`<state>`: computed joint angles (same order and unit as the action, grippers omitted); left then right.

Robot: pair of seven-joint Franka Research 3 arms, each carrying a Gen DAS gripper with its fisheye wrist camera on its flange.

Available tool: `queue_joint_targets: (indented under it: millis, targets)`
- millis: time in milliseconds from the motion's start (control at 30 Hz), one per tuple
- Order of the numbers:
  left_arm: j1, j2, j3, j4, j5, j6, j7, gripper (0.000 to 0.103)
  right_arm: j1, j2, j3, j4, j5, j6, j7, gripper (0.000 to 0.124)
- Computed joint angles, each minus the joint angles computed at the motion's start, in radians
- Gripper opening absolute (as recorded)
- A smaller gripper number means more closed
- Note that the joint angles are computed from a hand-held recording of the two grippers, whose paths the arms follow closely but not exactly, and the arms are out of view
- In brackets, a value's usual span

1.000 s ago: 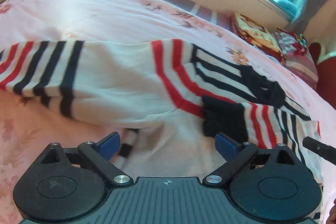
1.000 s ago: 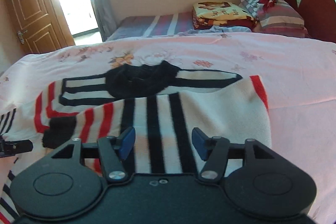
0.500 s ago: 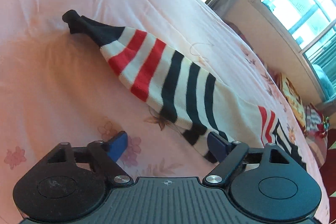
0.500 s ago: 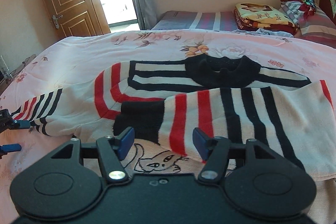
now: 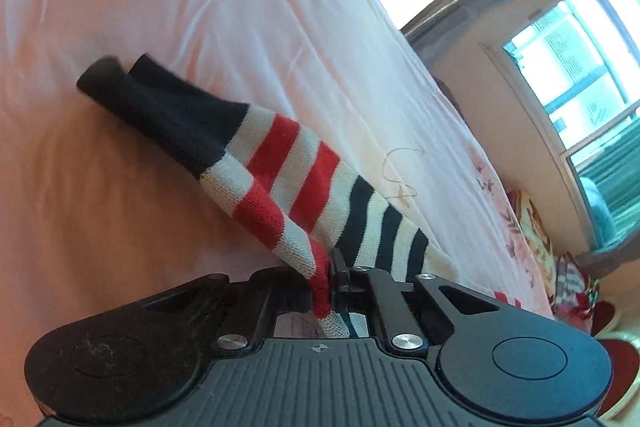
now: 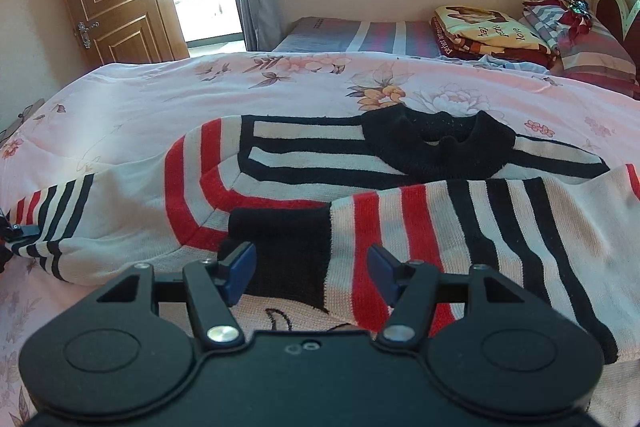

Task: Fold small clothes
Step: 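Fold the other striped sleeve across the body with the left tool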

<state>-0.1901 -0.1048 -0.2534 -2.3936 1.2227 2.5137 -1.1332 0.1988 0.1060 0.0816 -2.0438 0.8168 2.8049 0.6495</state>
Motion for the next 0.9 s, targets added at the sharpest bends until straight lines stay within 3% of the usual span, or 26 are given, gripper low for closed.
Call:
queue_joint_targets:
  millis: [100, 167, 233, 300, 433, 567, 667, 733, 767, 800, 833, 900]
  targets:
    - [-0.015, 0.012, -0.016, 0.061, 0.043, -0.059, 0.091, 0.007, 0.031, 0.036, -0.021, -0.004, -0.152, 0.023, 0.092, 0.063]
    - [-0.021, 0.033, -0.016, 0.122, 0.094, -0.074, 0.152, 0.007, 0.015, 0.041, 0.014, -0.027, -0.121, 0.084, 0.025, 0.066]
    - [-0.032, 0.069, -0.016, 0.199, 0.151, -0.067, 0.208, 0.007, 0.006, 0.04, 0.011, -0.008, -0.122, 0.038, 0.054, 0.066]
    - [-0.053, 0.123, -0.016, 0.296, 0.202, -0.057, 0.304, 0.007, -0.028, 0.03, 0.016, 0.017, -0.023, -0.038, 0.034, 0.063]
    - [-0.112, 0.324, 0.001, 0.57, 0.236, 0.058, 0.543, 0.007, -0.058, -0.016, -0.013, 0.011, 0.087, -0.084, 0.011, 0.063]
    - [-0.149, 0.6, -0.046, 0.894, 0.011, 0.159, 1.014, 0.007, -0.085, -0.045, -0.06, -0.002, 0.098, -0.065, 0.011, 0.064]
    - [-0.168, 0.798, -0.149, 1.136, -0.243, 0.046, 1.429, 0.008, -0.115, -0.047, -0.095, -0.008, 0.058, -0.057, 0.057, 0.065]
    - [-0.233, 0.828, -0.138, 1.211, -0.289, -0.064, 1.497, 0.008, -0.14, -0.049, -0.112, -0.012, 0.039, -0.078, 0.087, 0.065]
    - [-0.264, 0.817, -0.099, 1.207, -0.289, -0.056, 1.497, 0.008, -0.151, -0.052, -0.117, -0.017, 0.045, -0.083, 0.087, 0.065]
    - [-0.282, 0.783, -0.094, 1.169, -0.256, -0.073, 1.457, 0.015, -0.159, -0.055, -0.12, -0.021, 0.052, -0.085, 0.082, 0.066]
    - [-0.292, 0.763, -0.081, 1.152, -0.259, -0.066, 1.448, 0.036, -0.166, -0.058, -0.122, -0.025, 0.063, -0.086, 0.07, 0.066]
    - [-0.333, 0.729, -0.031, 1.134, -0.227, -0.052, 1.394, 0.065, -0.175, -0.059, -0.123, -0.025, 0.08, -0.094, 0.062, 0.068]
